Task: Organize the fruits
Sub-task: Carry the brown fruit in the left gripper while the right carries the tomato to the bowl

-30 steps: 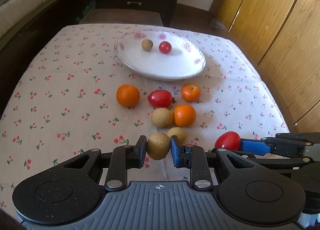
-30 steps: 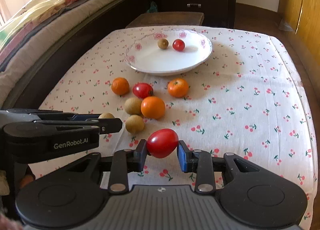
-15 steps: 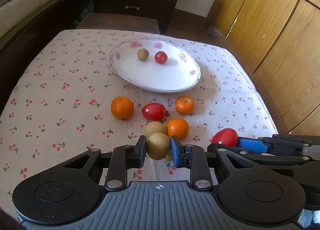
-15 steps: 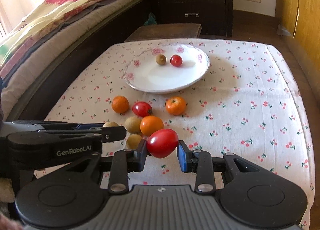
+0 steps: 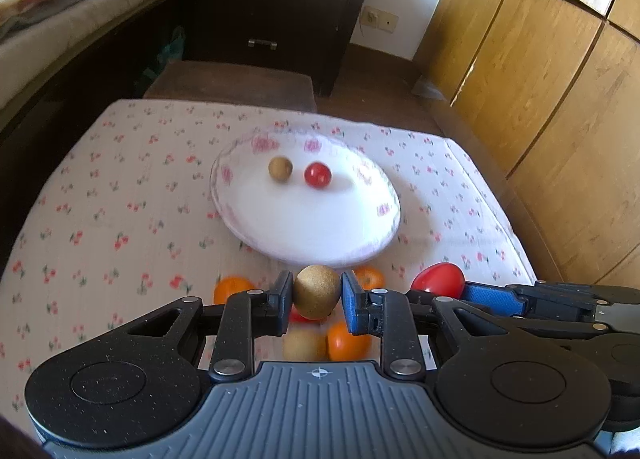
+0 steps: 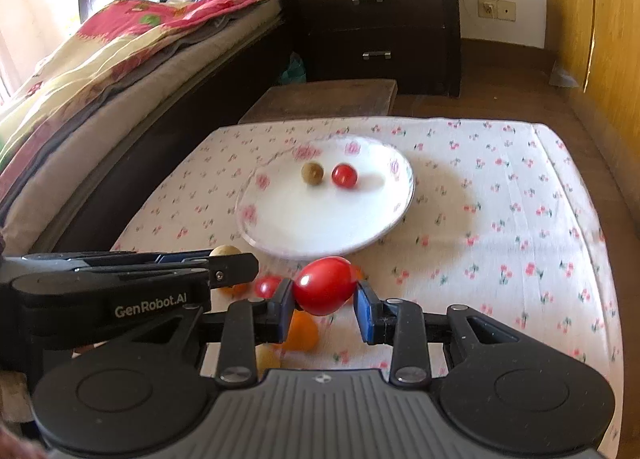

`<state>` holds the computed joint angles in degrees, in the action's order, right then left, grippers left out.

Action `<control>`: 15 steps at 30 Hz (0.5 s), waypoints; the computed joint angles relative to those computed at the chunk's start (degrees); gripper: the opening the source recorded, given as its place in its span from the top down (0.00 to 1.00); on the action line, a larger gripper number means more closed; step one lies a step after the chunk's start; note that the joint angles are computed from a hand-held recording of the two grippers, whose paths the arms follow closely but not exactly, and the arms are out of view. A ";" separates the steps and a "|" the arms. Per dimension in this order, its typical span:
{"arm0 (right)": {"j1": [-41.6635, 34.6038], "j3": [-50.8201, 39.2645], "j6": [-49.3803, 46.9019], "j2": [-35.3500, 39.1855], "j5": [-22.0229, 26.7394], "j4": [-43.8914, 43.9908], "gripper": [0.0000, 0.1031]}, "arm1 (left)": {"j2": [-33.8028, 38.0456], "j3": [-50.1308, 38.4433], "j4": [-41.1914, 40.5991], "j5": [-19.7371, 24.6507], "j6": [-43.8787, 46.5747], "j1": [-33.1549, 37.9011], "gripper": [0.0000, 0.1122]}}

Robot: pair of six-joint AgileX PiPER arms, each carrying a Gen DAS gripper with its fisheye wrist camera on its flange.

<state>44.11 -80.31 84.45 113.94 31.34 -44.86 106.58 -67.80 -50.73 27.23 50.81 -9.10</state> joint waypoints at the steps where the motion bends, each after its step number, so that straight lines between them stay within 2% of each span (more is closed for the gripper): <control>1: -0.61 -0.59 -0.89 0.33 -0.13 0.47 0.67 | 0.64 -0.99 0.49 -0.05 -0.75 -0.21 0.70; 15: -8.37 -10.44 -15.97 8.05 -2.19 10.58 0.67 | 12.16 -16.88 12.41 0.76 -14.86 -2.83 0.71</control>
